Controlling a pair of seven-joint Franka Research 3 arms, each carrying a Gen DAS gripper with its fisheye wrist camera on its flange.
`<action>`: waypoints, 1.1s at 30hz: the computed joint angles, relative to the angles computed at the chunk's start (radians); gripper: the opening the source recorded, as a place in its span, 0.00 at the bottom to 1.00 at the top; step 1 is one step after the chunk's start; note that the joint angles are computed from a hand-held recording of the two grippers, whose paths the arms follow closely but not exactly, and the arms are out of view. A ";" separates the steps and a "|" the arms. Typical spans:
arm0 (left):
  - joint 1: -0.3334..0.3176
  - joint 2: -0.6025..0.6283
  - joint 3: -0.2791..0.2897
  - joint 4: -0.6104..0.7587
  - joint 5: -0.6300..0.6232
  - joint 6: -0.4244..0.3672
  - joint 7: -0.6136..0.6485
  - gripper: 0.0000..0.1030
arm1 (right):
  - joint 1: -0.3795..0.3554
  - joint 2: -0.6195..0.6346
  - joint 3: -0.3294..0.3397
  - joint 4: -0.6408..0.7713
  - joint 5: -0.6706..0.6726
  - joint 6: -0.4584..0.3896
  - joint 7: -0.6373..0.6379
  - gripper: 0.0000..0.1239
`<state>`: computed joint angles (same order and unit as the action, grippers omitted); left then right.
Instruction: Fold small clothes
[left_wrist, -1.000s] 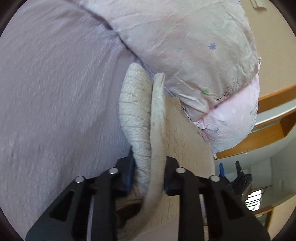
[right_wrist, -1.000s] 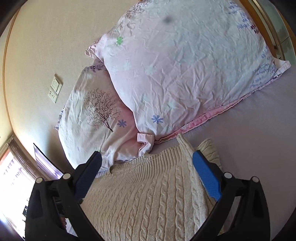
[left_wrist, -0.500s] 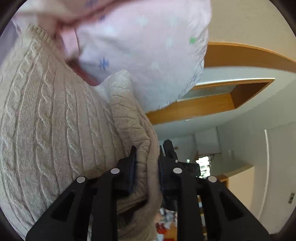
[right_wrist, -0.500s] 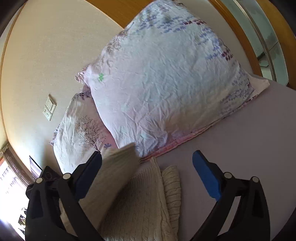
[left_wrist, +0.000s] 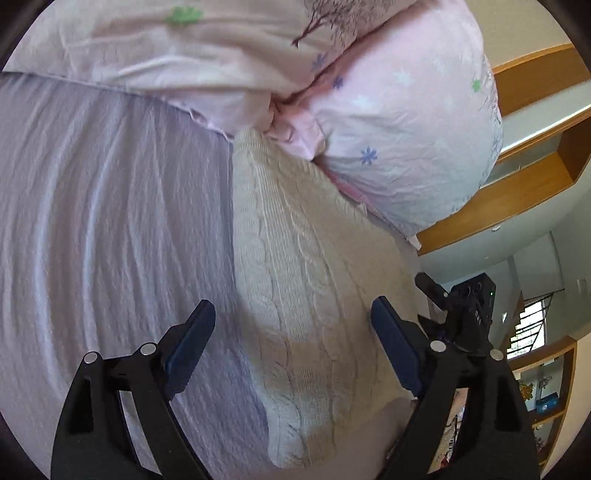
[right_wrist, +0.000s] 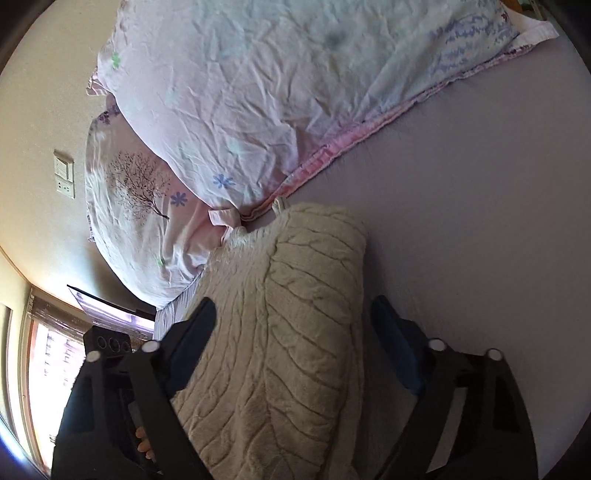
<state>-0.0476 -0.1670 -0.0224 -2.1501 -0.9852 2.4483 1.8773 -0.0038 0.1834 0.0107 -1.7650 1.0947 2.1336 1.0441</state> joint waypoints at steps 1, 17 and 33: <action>-0.009 0.005 -0.001 -0.006 -0.040 0.010 0.026 0.84 | 0.005 0.007 0.000 0.006 -0.024 -0.006 0.015 0.43; 0.095 -0.207 -0.011 -0.186 0.284 0.154 0.029 0.53 | 0.196 -0.072 0.048 -0.056 -0.149 0.299 -0.076 0.42; -0.117 -0.613 0.089 -0.577 0.406 0.317 -0.056 0.80 | 0.206 -0.275 0.032 -0.301 -0.304 0.353 0.034 0.13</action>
<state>-0.1641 -0.7797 0.0663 -2.7271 -0.5792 2.7654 1.8217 0.2023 -0.0912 0.0424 -2.0663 0.7909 2.4861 1.0782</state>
